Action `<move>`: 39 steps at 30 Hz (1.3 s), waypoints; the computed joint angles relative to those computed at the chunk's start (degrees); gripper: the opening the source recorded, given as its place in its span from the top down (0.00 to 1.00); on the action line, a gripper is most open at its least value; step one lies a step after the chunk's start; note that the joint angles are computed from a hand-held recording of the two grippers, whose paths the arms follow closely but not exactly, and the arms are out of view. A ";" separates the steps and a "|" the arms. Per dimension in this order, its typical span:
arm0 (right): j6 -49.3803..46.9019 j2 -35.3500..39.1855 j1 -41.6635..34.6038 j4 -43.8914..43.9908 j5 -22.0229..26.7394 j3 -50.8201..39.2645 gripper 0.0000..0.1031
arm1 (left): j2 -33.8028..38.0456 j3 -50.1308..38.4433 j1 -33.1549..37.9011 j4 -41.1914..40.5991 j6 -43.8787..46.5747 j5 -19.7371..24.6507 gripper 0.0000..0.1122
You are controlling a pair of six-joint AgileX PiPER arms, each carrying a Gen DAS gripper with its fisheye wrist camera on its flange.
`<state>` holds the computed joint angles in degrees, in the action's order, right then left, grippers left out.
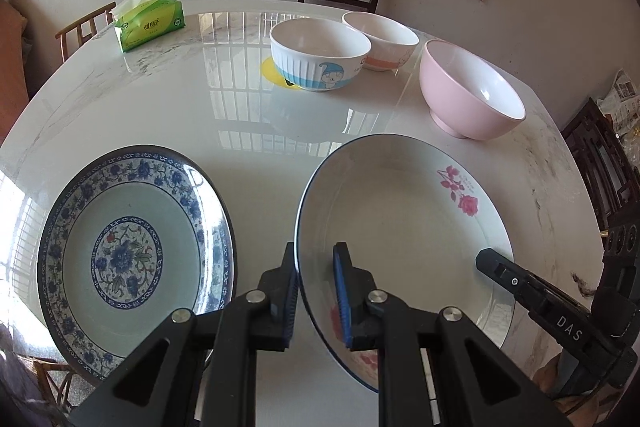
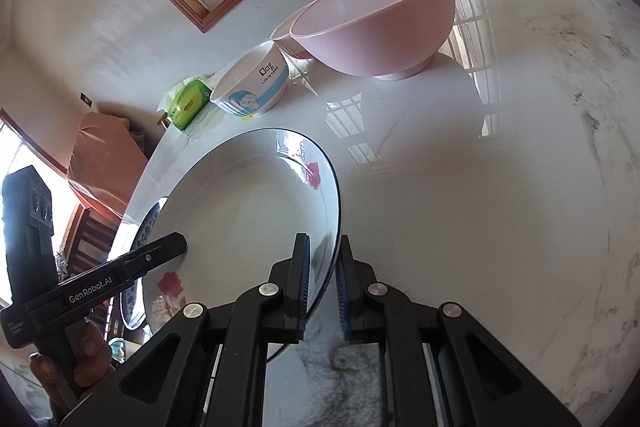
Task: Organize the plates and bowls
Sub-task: 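Lift the white pink-flower plate with both grippers over the stacked plates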
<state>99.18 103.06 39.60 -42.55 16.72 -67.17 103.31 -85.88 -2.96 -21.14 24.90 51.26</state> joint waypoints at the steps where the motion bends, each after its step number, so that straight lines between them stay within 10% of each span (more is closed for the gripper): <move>1: 1.38 -0.18 0.51 -1.05 0.17 0.16 0.87 | -0.69 0.67 0.36 -0.29 0.36 -0.14 0.85; 18: -3.77 3.56 6.70 4.63 4.39 -8.19 0.86 | -7.34 6.79 11.09 -4.84 8.08 0.89 0.85; 39: -29.70 19.98 11.15 23.62 20.14 -39.29 0.85 | -2.27 3.08 26.84 -9.66 14.99 6.09 0.85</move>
<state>69.48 123.04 50.76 -18.94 36.87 -106.47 101.03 -82.79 23.88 -30.81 39.89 57.36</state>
